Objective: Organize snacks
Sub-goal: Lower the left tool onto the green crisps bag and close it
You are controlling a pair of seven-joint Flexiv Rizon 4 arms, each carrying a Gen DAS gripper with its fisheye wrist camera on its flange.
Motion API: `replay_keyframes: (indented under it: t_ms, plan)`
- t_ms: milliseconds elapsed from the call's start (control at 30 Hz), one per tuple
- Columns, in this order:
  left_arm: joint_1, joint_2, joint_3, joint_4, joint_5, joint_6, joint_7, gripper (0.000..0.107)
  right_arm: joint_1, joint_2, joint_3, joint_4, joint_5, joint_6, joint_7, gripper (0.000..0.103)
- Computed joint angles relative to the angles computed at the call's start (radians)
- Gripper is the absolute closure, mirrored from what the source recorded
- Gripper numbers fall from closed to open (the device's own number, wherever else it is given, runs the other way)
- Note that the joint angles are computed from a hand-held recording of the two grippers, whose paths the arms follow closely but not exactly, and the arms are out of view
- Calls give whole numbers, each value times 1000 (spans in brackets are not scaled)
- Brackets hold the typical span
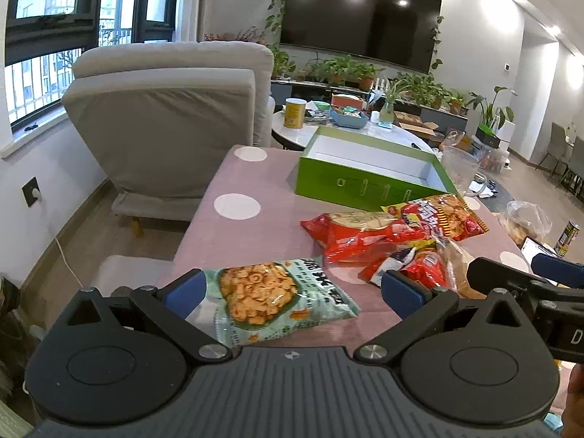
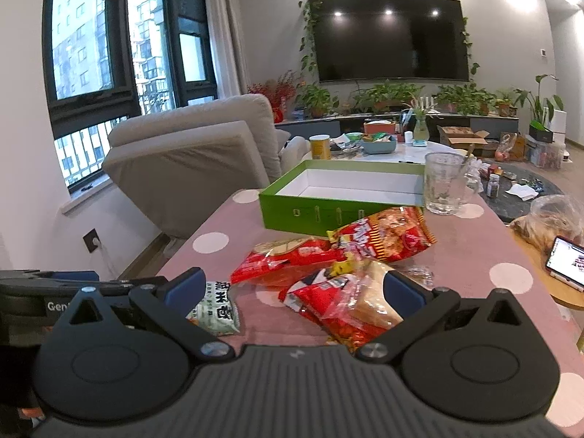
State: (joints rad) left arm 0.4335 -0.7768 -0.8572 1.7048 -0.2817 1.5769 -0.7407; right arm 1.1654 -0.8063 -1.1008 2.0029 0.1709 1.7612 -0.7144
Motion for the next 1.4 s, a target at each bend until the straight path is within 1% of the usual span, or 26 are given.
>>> replay_keyframes:
  t_ms: [200,300,400,467,533,667,767,833,900,933,1033,1100,1233,1300,1400]
  plan:
    - [12,-19,-5,-15,-1,-17,15,4,-34,6,34,-36,-21,-6,-1,33]
    - [0,-25,12,-32,-18,-37,20,4,-67,19,73,-58,-35,-4,-5,33]
    - [-8,-29,28,-42,-39,-47,33,4,-122,40,136,-84,-60,9,-25,33]
    - [-19,-32,44,-50,-53,-50,37,4,-176,63,200,-105,-79,20,-50,33]
    - [-21,-41,49,-62,-66,-65,52,5,-251,92,290,-135,-101,15,-69,33]
    - [-48,-50,90,-96,-108,-100,66,9,-448,129,521,-216,-169,-21,-87,33]
    - [-86,-60,137,-131,-152,-130,70,11,-575,133,663,-269,-230,-72,-82,33]
    - [-114,-64,176,-160,-174,-174,77,17,-649,130,748,-299,-267,-98,-77,33]
    - [-144,-70,212,-189,-195,-215,81,21,-738,123,852,-336,-302,-129,-83,33]
    - [-154,-74,223,-201,-207,-232,85,24,-791,116,917,-359,-316,-148,-90,33]
    - [-180,-83,253,-239,-241,-294,100,32,-909,96,1065,-415,-336,-195,-108,33]
    - [-199,-86,276,-260,-261,-328,107,33,-946,84,1111,-442,-342,-220,-117,33]
    - [-240,-92,327,-296,-294,-363,126,33,-985,69,1166,-480,-355,-273,-151,33]
    - [-260,-94,354,-312,-309,-383,135,33,-1017,59,1214,-504,-352,-308,-190,33]
    - [-286,-94,392,-326,-327,-426,155,34,-1067,40,1301,-538,-316,-343,-262,33]
